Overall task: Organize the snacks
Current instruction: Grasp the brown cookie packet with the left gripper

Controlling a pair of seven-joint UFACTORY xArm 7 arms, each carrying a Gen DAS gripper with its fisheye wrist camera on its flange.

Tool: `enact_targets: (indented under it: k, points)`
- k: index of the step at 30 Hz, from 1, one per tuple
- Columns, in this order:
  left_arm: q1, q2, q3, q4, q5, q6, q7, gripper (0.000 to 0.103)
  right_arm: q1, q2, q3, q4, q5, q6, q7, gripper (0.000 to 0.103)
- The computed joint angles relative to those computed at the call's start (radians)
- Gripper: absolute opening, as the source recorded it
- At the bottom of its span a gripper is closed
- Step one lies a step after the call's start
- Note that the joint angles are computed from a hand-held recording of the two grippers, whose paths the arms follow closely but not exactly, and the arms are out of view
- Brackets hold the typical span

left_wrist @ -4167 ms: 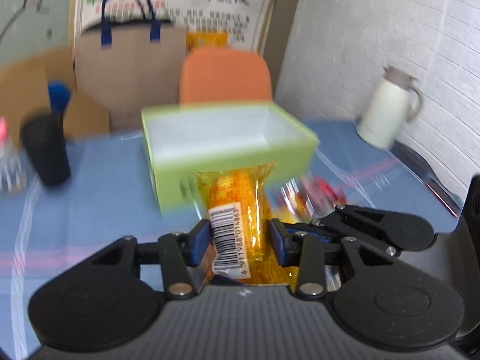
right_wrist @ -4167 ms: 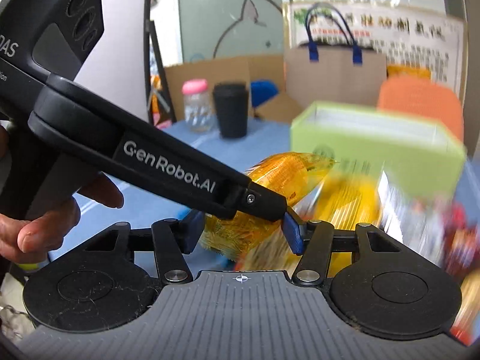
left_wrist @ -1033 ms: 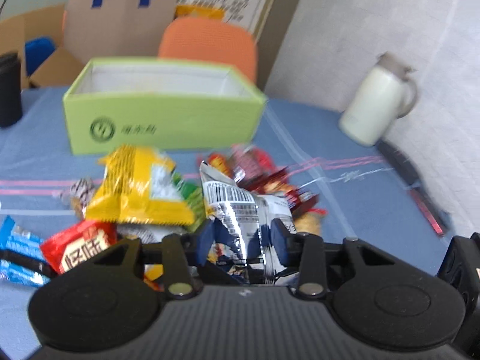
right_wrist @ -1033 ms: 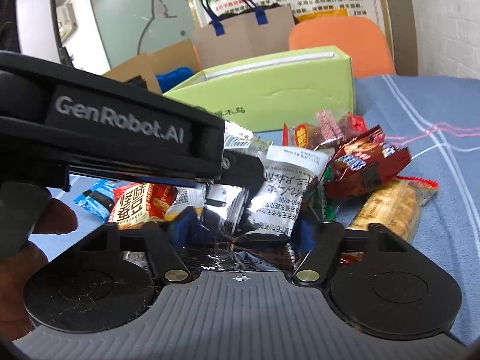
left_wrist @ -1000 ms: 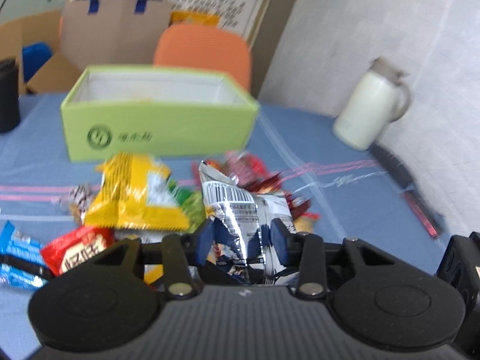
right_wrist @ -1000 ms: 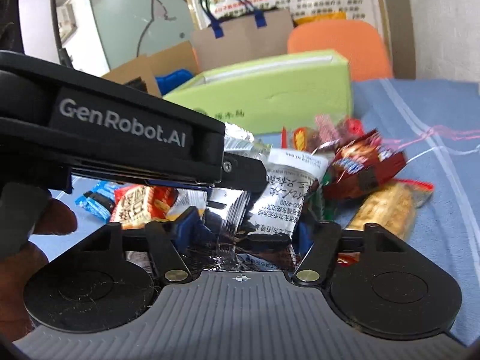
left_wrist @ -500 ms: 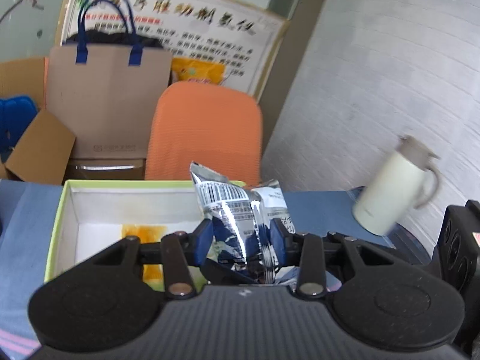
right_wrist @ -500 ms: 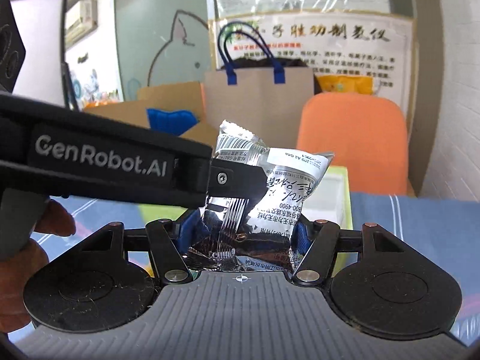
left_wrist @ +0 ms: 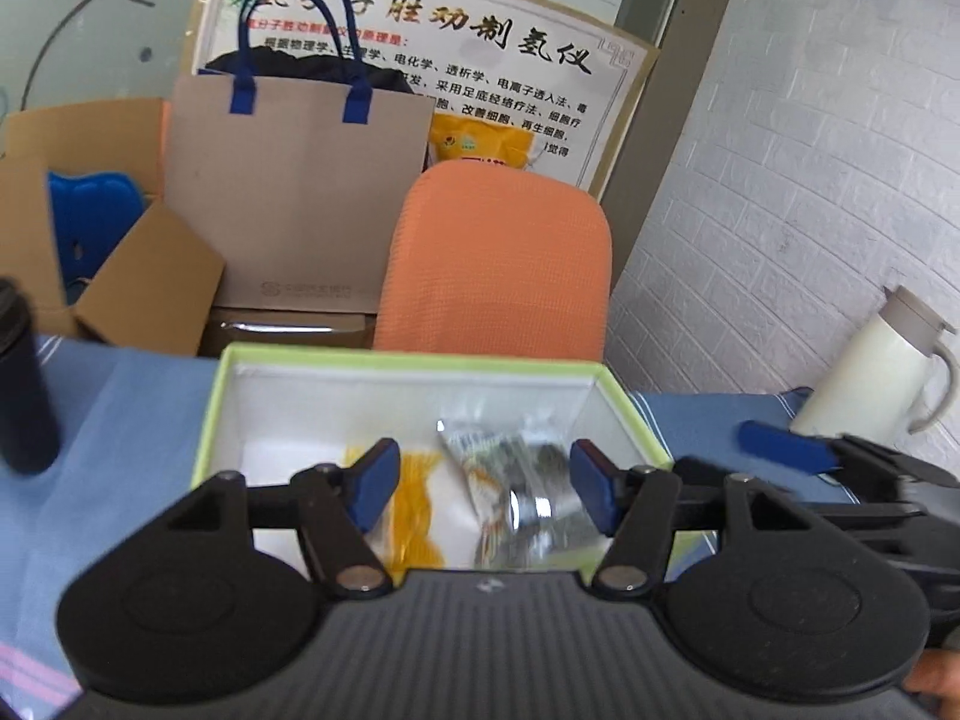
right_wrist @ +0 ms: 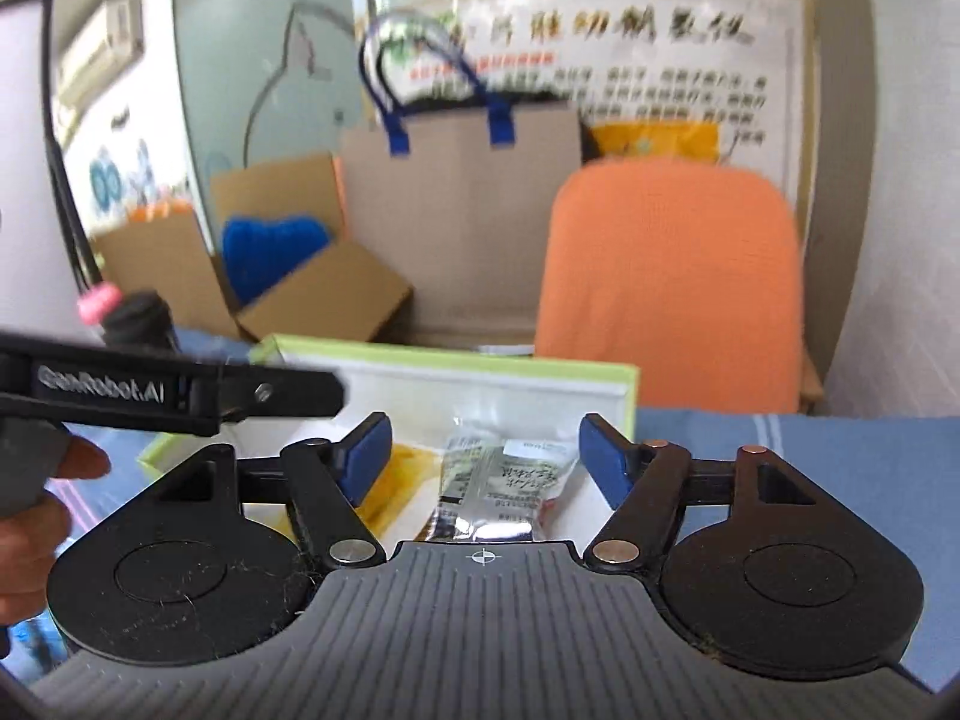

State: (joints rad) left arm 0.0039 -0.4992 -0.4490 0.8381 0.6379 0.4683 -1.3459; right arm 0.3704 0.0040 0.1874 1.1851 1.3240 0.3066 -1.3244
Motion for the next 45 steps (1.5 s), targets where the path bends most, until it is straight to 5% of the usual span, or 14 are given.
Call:
enact_targets:
  k: [5, 11, 22, 26, 29, 32, 39, 45]
  points:
    - [-0.091, -0.181, -0.033, -0.12, -0.1, 0.08, -0.032, 0.063, 0.014, -0.274, -0.05, -0.269, 0.227, 0.058, -0.177, 0.072]
    - [-0.193, -0.353, -0.115, -0.224, -0.234, 0.212, -0.091, 0.066, 0.052, -0.556, -0.066, -0.577, 0.241, 0.096, -0.103, 0.075]
    - [-0.435, -0.466, -0.21, -0.294, -0.429, 0.399, -0.201, 0.066, 0.164, -0.954, -0.049, -0.976, -0.026, 0.147, 0.357, 0.075]
    - [-0.496, -0.452, -0.193, -0.364, -0.475, 0.284, -0.238, 0.066, 0.169, -1.135, -0.087, -1.069, -0.197, 0.274, 0.523, 0.08]
    - [-0.464, -0.386, -0.204, -0.374, -0.452, 0.201, -0.26, 0.067, 0.193, -1.156, -0.091, -1.091, -0.255, 0.26, 0.574, 0.08]
    - [-0.427, -0.324, -0.232, -0.321, -0.404, 0.207, -0.268, 0.068, 0.196, -1.162, -0.116, -1.1, -0.308, 0.23, 0.611, 0.08]
    - [-0.438, -0.172, -0.213, -0.259, -0.343, -0.023, -0.198, 0.069, 0.143, -1.255, -0.193, -1.129, -0.508, 0.287, 0.677, 0.083]
    - [-0.45, -0.245, -0.212, -0.208, -0.326, 0.215, -0.162, 0.069, 0.08, -1.375, -0.247, -1.152, -0.65, 0.35, 0.753, 0.084]
